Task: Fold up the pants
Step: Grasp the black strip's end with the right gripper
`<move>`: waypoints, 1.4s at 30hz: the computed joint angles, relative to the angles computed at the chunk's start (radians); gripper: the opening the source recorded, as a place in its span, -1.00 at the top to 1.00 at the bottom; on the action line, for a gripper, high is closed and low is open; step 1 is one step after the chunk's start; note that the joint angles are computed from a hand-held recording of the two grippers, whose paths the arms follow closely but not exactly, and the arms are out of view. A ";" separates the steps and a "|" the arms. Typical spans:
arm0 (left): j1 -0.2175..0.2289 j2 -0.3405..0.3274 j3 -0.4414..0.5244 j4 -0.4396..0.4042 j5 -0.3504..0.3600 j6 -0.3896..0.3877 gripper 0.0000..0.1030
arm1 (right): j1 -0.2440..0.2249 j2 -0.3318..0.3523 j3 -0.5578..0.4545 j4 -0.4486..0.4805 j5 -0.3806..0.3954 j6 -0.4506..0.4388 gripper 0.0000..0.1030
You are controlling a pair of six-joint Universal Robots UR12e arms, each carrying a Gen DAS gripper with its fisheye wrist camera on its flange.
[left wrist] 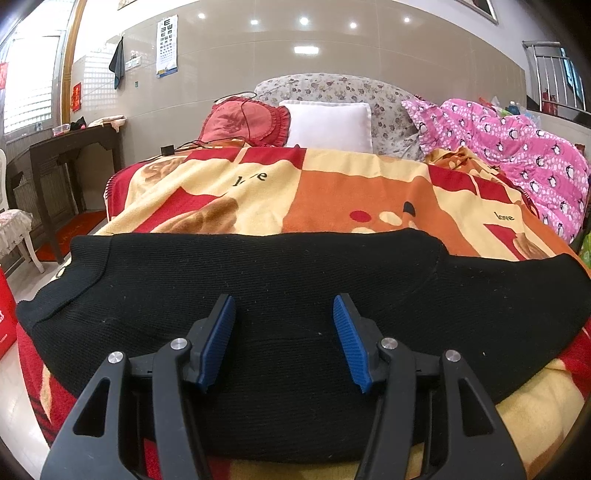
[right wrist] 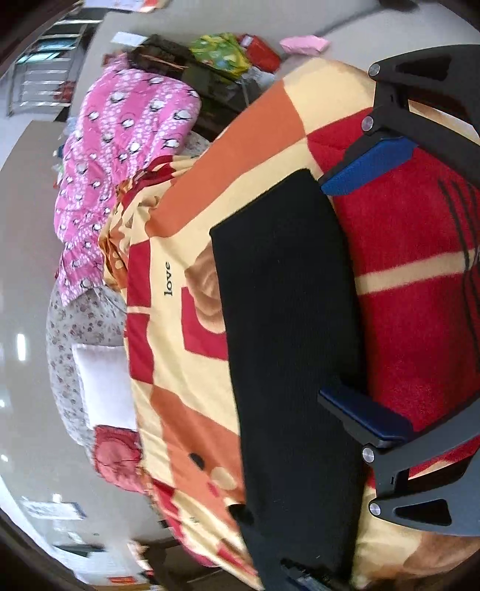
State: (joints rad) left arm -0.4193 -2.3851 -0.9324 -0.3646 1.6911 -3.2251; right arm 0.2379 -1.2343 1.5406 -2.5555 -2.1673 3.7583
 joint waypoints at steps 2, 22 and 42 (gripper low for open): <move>0.000 -0.001 0.001 0.004 -0.003 0.003 -0.06 | -0.010 -0.027 0.045 -0.103 0.015 0.023 -0.98; 0.006 -0.003 -0.006 0.034 -0.029 0.009 -0.08 | -0.274 -0.182 0.249 -0.300 0.744 0.309 -0.99; 0.009 -0.001 -0.010 0.034 -0.041 0.000 -0.10 | -0.320 -0.133 0.192 -0.192 1.034 0.282 -0.99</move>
